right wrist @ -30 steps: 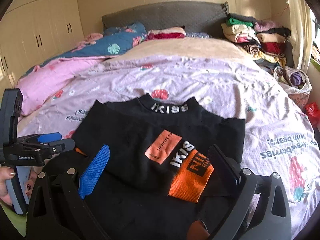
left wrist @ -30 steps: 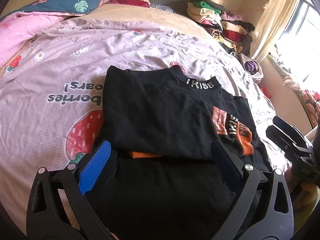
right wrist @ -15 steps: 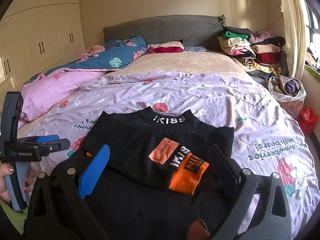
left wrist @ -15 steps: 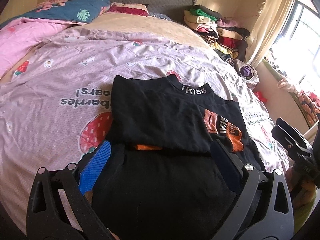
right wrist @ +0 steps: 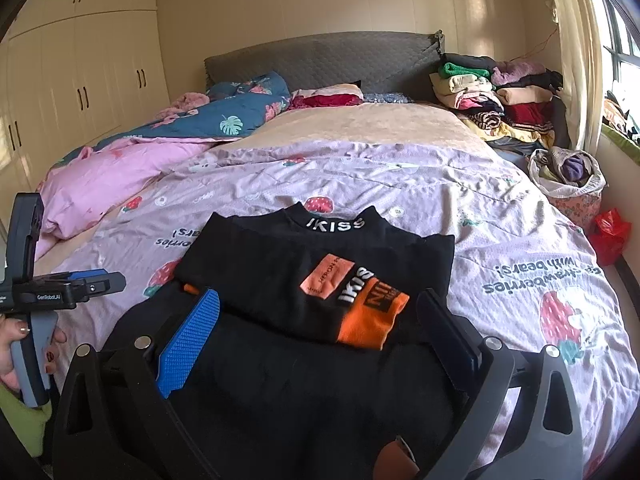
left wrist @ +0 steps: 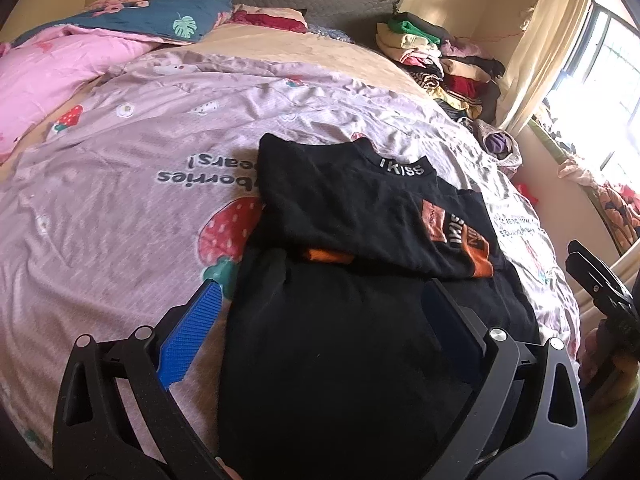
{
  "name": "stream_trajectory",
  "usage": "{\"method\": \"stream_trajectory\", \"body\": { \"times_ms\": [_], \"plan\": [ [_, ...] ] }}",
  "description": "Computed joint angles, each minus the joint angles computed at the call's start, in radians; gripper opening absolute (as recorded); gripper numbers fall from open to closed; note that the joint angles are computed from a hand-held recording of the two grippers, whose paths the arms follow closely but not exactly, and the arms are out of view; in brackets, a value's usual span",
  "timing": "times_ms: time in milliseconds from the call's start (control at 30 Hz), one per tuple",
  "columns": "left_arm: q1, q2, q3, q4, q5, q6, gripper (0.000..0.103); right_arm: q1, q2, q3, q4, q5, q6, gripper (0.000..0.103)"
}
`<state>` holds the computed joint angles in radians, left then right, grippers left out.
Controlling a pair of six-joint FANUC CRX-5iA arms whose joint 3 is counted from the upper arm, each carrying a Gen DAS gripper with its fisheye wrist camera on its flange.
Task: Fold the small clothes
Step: 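Open the right gripper and withdraw it from the folded sleeve, then grasp the shirt hem with the right gripper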
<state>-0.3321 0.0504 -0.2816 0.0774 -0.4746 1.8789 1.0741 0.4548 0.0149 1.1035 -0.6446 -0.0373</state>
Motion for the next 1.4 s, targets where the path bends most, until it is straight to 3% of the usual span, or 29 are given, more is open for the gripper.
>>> {"method": "stream_trajectory", "body": {
  "times_ms": [567, 967, 1033, 1200, 1400],
  "plan": [
    [0.031, -0.106, -0.121, 0.003, -0.008, -0.029, 0.093, 0.066, -0.032, -0.050, -0.123, -0.041, 0.034, 0.098],
    [0.040, -0.156, -0.256, 0.148, 0.013, -0.210, 0.093, 0.103, -0.070, -0.110, -0.176, -0.087, 0.025, 0.098],
    [0.043, -0.159, -0.281, 0.200, 0.017, -0.263, 0.089, 0.106, -0.078, -0.123, -0.183, -0.093, 0.019, 0.098],
    [0.042, -0.158, -0.337, 0.305, 0.020, -0.356, 0.068, 0.115, -0.097, -0.153, -0.199, -0.125, 0.009, 0.098],
    [0.047, -0.159, -0.398, 0.409, 0.024, -0.429, 0.053, 0.126, -0.124, -0.197, -0.230, -0.145, 0.003, 0.098]
  ]
}}
